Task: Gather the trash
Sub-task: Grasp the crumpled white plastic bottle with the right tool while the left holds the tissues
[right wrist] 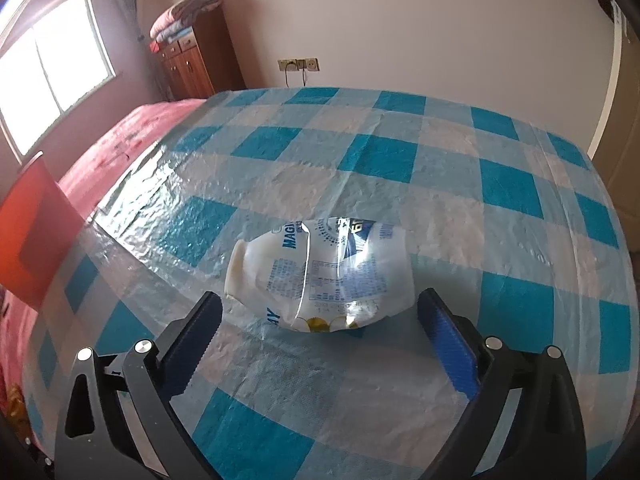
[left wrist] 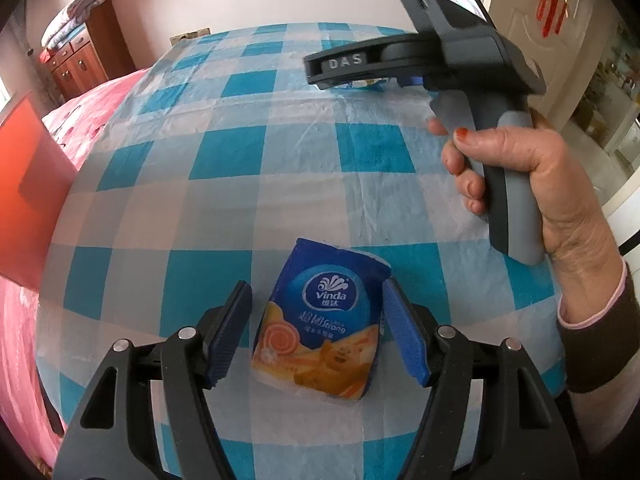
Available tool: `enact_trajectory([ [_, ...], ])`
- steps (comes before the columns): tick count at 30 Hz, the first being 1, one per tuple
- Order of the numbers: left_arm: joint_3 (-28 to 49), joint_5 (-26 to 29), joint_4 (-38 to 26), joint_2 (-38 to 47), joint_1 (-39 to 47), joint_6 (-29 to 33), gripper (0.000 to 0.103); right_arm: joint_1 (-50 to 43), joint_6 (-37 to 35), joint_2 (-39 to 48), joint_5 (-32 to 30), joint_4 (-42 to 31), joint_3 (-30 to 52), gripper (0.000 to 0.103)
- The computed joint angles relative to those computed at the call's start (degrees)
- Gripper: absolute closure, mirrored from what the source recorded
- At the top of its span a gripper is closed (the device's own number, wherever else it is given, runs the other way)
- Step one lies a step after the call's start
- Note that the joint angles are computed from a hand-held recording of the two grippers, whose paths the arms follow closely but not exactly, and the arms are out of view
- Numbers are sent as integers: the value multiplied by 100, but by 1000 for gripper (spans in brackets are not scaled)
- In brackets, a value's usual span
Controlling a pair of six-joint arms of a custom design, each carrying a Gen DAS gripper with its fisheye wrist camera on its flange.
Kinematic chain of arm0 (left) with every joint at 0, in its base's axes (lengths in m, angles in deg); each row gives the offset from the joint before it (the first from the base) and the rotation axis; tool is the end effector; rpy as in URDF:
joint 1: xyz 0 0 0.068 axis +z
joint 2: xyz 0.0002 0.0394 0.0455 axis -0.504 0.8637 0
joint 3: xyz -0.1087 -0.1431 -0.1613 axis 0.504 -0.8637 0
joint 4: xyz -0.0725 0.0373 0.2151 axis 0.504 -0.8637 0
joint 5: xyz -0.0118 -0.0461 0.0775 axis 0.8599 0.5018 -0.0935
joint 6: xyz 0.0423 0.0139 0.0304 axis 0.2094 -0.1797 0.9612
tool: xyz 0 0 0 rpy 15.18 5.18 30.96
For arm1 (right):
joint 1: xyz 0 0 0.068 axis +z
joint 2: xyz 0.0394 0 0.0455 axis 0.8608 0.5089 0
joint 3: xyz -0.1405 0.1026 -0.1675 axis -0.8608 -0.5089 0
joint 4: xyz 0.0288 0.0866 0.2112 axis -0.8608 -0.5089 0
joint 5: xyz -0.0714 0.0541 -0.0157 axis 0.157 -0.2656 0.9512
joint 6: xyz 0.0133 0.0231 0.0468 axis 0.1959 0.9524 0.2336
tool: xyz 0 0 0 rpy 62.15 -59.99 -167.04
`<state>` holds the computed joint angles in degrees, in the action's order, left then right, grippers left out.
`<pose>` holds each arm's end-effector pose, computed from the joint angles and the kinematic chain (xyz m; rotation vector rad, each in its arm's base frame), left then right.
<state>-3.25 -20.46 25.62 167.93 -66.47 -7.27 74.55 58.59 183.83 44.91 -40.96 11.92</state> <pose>0.2264 -0.1616 0.0045 0.6429 2.5533 -0.1345 0.3374 0.0888 -0.0156 0.1266 2.4599 0.1769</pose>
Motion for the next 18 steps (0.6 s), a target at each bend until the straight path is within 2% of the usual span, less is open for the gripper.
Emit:
enact_trajectory([
  [5, 75, -142, 126, 129, -134, 56, 36, 122, -48, 80, 297, -367, 269, 6],
  [10, 58, -174, 250, 121, -133, 27, 46, 38, -28, 91, 151, -213, 208, 5],
  [18, 181, 54, 303, 173, 106, -15, 52, 14, 16, 70, 139, -136, 170, 10],
])
